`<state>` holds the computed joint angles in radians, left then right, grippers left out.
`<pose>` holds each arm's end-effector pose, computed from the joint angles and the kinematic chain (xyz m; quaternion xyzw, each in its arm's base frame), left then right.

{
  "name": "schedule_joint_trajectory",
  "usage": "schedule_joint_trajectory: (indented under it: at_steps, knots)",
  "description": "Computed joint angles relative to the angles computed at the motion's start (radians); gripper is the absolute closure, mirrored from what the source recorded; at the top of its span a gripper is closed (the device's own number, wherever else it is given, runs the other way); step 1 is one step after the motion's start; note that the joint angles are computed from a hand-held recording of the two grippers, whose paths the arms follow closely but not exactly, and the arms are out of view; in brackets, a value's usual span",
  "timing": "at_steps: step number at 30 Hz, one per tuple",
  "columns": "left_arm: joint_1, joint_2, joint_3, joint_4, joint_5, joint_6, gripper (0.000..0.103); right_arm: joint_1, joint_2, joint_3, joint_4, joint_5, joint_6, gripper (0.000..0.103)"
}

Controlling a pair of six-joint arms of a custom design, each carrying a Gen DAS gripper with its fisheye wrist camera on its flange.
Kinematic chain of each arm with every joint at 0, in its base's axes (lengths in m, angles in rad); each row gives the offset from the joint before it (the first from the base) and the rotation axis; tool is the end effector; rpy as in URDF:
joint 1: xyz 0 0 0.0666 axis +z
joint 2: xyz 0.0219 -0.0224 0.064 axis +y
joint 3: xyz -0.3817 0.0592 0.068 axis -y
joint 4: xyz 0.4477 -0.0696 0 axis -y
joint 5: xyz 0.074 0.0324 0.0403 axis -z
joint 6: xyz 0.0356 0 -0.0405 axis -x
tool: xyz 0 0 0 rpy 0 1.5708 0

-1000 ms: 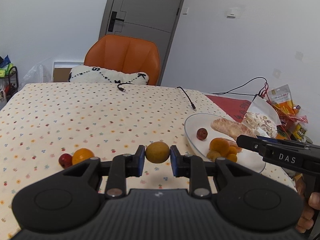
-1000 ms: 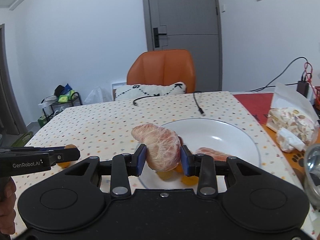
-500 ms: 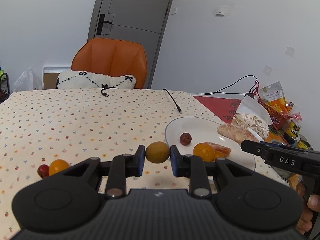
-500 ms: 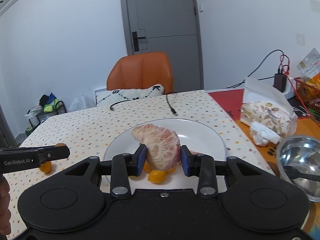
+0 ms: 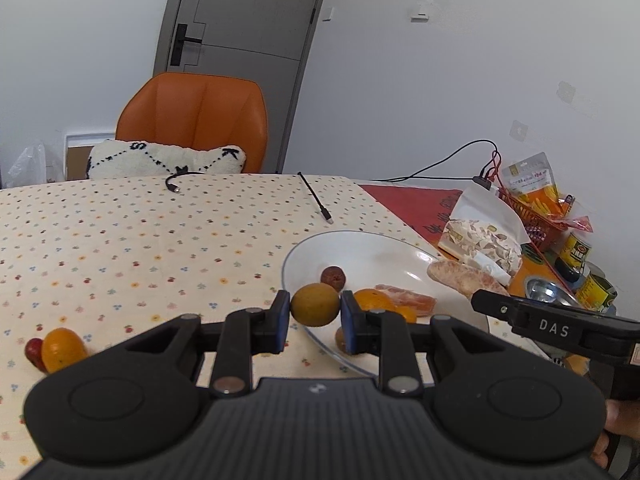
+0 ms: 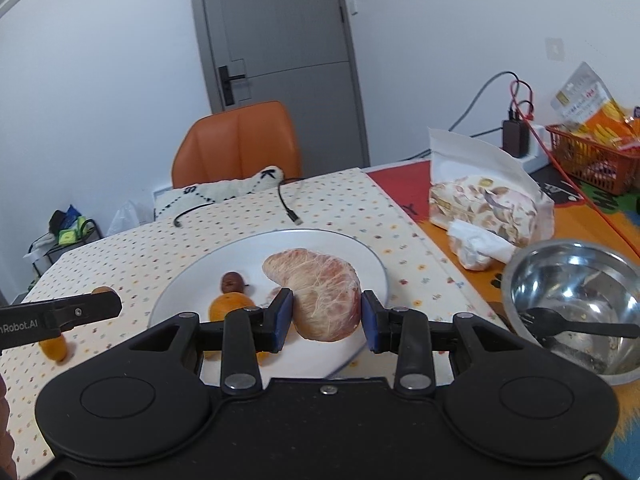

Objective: Organize fruits
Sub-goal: 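Carry the green fruit in the left tool while the right tool carries the pomelo segment to the bowl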

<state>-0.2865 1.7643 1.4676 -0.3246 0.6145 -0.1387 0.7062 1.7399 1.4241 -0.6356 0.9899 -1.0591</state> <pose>0.6405 -0.2105 0.3010 0.3140 0.7995 -0.3004 0.4147 0.5011 0.3878 0.2801 0.2896 0.7997 -0.0802 0.5198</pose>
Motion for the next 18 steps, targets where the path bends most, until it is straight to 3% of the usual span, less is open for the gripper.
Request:
schedule_joint_trajectory:
  at_steps: [10,18]
  knots:
    - [-0.032,0.032,0.036,-0.021,-0.016,-0.005,0.078,-0.024,0.021,0.014,-0.014,0.009,-0.035,0.069]
    - [-0.046,0.07,0.073,-0.05,-0.039,-0.018,0.078,-0.034,0.048,0.043,-0.071,-0.002,-0.077,0.066]
